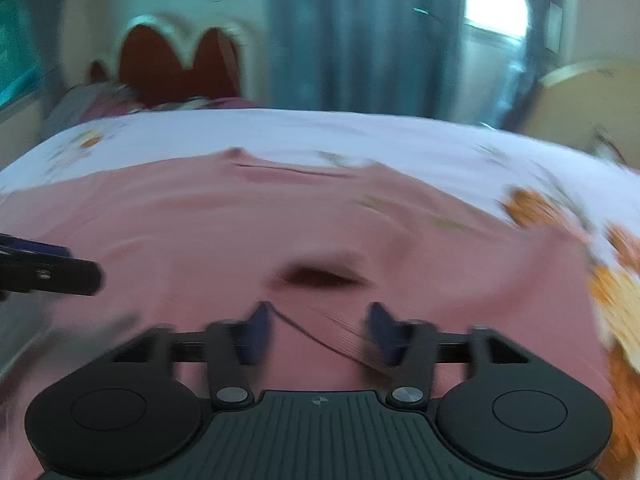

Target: Fold small clothes

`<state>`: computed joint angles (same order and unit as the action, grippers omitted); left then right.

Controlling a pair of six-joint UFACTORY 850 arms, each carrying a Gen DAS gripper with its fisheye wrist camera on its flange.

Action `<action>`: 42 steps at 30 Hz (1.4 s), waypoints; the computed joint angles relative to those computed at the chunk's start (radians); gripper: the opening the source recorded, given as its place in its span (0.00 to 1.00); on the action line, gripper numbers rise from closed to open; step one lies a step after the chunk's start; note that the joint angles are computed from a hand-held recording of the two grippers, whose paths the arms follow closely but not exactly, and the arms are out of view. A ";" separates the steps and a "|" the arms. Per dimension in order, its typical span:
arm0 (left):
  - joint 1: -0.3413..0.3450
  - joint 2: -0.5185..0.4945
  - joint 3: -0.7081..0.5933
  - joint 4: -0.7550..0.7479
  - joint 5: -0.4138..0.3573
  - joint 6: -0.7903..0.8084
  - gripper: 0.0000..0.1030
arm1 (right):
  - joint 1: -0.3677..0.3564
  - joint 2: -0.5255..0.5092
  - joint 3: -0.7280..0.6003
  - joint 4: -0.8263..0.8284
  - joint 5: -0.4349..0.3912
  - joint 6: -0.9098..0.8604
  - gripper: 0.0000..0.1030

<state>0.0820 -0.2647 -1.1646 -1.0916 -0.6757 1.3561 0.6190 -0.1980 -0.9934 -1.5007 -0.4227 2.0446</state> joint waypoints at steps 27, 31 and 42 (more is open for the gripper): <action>-0.016 -0.063 0.057 -0.446 0.161 0.339 0.08 | -0.122 0.180 0.218 0.211 -0.048 0.031 0.47; -0.009 -0.072 0.057 -0.424 0.137 0.288 0.46 | -0.121 0.179 0.213 0.237 -0.048 -0.017 0.47; 0.012 -0.177 -0.077 -0.295 0.094 0.102 0.18 | -0.100 0.290 0.263 0.120 -0.015 0.013 0.05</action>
